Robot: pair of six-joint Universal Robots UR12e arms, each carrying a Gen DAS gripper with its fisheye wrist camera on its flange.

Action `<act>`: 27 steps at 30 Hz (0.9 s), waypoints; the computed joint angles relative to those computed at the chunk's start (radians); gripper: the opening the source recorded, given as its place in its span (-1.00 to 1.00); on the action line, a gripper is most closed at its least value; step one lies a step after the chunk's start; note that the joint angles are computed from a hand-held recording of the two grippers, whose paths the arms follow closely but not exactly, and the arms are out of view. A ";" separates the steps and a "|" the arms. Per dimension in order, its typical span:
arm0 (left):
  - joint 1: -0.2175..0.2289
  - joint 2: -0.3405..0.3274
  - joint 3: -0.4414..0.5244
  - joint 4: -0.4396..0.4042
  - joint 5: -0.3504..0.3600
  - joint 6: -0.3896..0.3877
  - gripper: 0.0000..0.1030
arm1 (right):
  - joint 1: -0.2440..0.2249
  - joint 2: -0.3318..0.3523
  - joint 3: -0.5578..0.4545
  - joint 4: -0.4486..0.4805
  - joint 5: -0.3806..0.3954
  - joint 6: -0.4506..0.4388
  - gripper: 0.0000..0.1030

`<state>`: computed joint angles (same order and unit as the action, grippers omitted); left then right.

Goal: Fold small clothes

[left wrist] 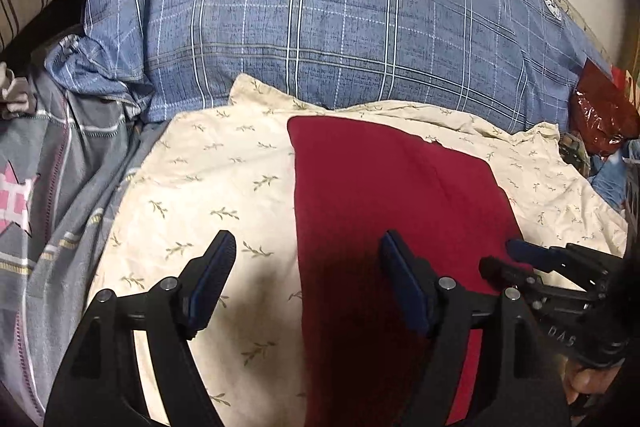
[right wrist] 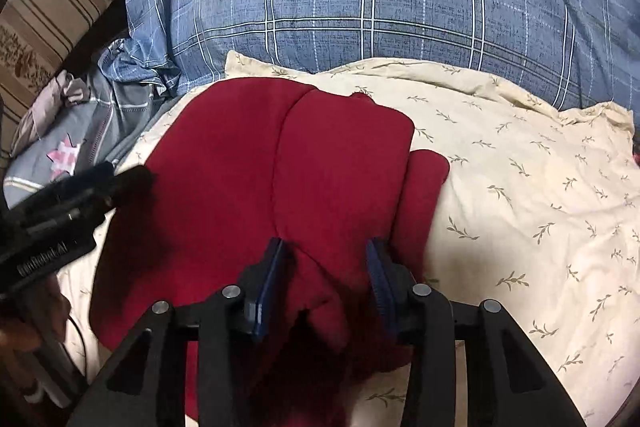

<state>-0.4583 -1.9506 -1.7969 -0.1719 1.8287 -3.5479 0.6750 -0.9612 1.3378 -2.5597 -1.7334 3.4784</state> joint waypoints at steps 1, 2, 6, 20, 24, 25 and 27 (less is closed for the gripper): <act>-0.003 -0.001 0.001 0.000 0.016 0.007 0.45 | 0.002 0.000 0.000 -0.001 -0.008 -0.002 -0.20; -0.007 -0.001 0.002 0.001 0.034 0.016 0.45 | 0.002 -0.001 0.002 -0.001 -0.009 0.000 -0.20; -0.016 0.002 -0.002 0.019 0.066 0.035 0.45 | -0.002 -0.007 0.012 -0.013 0.007 0.023 -0.16; -0.036 0.042 -0.035 0.006 0.103 0.011 0.49 | 0.028 -0.047 0.050 -0.142 -0.046 0.096 0.38; -0.038 0.048 -0.053 0.031 0.122 0.013 0.49 | 0.034 -0.043 0.043 -0.146 -0.047 0.092 0.48; -0.038 0.049 -0.056 0.039 0.124 0.016 0.49 | 0.036 -0.042 0.042 -0.145 -0.047 0.094 0.48; -0.037 0.049 -0.062 0.059 0.123 0.023 0.49 | 0.038 -0.040 0.042 -0.144 -0.041 0.098 0.48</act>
<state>-0.4950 -1.9014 -1.8585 -0.1130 1.9519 -3.5250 0.7134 -1.0016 1.3800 -2.7039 -1.7747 3.5763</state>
